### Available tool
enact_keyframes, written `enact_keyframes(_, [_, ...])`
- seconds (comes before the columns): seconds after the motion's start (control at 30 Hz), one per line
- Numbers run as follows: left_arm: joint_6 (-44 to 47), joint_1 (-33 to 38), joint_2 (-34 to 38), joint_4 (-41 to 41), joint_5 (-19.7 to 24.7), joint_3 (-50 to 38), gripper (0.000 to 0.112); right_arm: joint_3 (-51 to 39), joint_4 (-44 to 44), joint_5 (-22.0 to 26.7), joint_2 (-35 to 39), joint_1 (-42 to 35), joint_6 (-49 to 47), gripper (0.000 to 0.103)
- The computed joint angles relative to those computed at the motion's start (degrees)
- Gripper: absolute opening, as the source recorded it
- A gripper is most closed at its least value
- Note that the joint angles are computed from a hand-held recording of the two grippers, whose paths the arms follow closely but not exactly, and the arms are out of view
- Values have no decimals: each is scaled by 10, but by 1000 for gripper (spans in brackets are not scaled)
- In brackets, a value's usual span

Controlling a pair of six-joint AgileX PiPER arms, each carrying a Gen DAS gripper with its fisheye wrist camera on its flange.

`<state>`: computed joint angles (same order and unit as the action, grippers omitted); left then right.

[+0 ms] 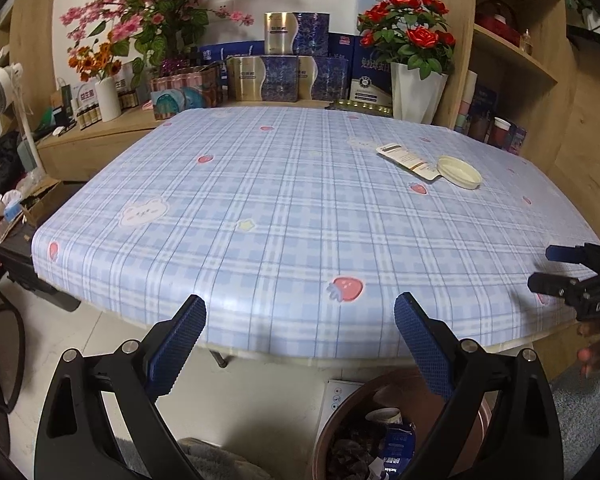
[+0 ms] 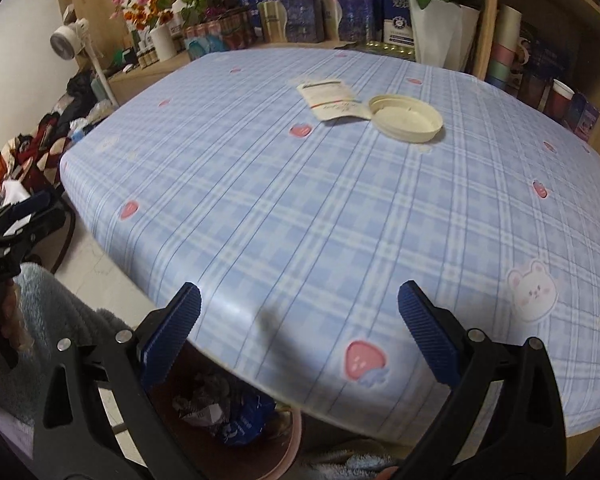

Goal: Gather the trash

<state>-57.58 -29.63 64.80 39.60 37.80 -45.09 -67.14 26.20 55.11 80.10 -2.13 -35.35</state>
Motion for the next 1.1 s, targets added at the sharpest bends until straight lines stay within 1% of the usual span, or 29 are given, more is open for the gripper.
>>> enact_keyframes(0.17, [40, 16, 49, -17, -15, -52, 93, -46, 14, -3, 52, -21, -14, 97])
enact_keyframes(0.33, [97, 36, 122, -63, -34, -120, 93, -107, 20, -4, 115, -37, -22, 97])
enact_keyframes(0.47, [146, 48, 184, -108, -45, -184, 93, -160, -25, -31, 165, -26, 3, 97])
enact_keyframes(0.57, [199, 64, 228, -165, -47, -236, 93, -229, -62, -37, 221, -14, 28, 97])
enact_keyframes(0.63, [225, 75, 256, -197, -45, -271, 93, -282, -71, -20, 260, -12, 46, 97])
enact_keyframes(0.67, [232, 78, 264, -204, -43, -283, 93, -325, -71, 2, 288, -12, 60, 97])
enact_keyframes(0.77, [263, 88, 303, -231, -32, -335, 93, -398, -83, 33, 334, -4, 89, 97])
enact_keyframes(0.87, [294, 96, 333, -262, -19, -377, 93, -479, -102, 55, 386, 9, 99, 97])
enact_keyframes(0.9, [312, 102, 348, -284, -12, -397, 93, -500, -105, 64, 400, 12, 102, 97])
enact_keyframes(0.97, [334, 111, 365, -318, -3, -420, 93, -559, -106, 94, 441, 17, 107, 97])
enact_keyframes(1.0, [345, 116, 376, -338, 4, -435, 93, -580, -108, 103, 455, 20, 109, 97])
enact_keyframes(1.1, [360, 126, 403, -371, 18, -470, 93, -605, -132, 104, 475, 33, 116, 97])
